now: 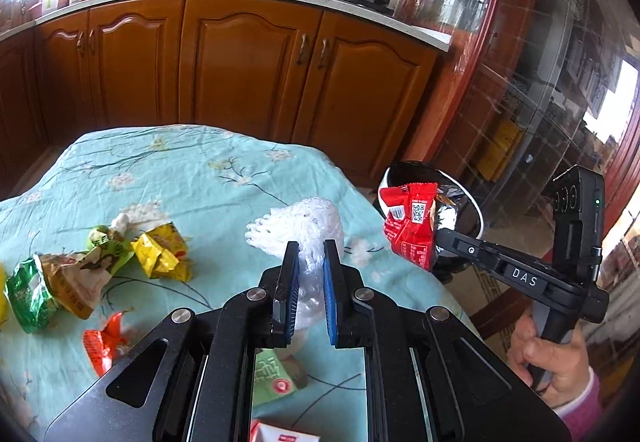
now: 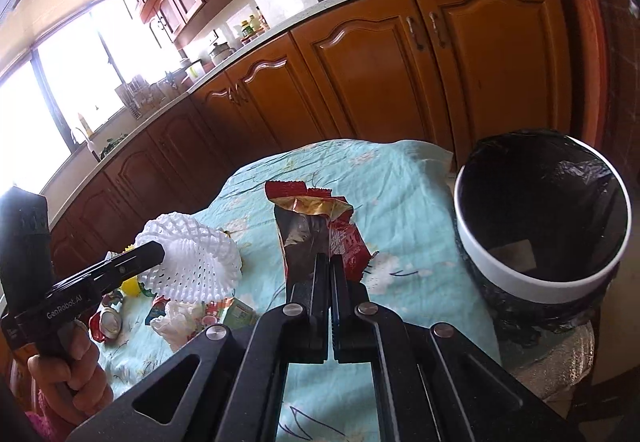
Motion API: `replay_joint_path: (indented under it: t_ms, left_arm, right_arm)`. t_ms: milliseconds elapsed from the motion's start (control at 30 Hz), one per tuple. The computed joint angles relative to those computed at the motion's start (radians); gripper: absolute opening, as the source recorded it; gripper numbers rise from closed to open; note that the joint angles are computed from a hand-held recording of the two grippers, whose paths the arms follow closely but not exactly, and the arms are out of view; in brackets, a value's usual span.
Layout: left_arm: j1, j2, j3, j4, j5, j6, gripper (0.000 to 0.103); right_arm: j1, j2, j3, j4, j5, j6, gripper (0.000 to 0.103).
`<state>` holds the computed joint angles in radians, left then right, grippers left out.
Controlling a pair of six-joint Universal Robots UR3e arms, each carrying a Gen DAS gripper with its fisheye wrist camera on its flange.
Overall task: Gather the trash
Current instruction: 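Carry the foam net with the left tool while the right tool carries the red packet to the bin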
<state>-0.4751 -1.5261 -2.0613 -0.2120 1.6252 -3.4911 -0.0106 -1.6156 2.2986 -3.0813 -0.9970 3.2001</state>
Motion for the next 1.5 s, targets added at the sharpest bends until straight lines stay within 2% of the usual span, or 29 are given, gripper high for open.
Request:
replay_joint_path:
  t_ms: [567,900,1167,1500]
  left_arm:
    - [-0.151,-0.309,0.346,-0.069,0.005,-0.009,0.01]
    - [-0.184,-0.505,0.644,-0.17,-0.014,-0.005,0.01]
    - [-0.195,-0.705,0.991,-0.319,-0.005,0.003,0.01]
    - [-0.196,-0.996,1.492,-0.587,-0.013,-0.03,0.01]
  right_arm:
    - [-0.334,-0.315,0.2,0.215,0.134,-0.167,0.0]
    - [-0.508,-0.418,0.234,0.353,0.192,-0.276,0.0]
    - [-0.555,-0.314,0.17,0.339,0.173,-0.306,0.0]
    - [-0.507,-0.106,0.044,0.26,0.117,-0.279,0.0]
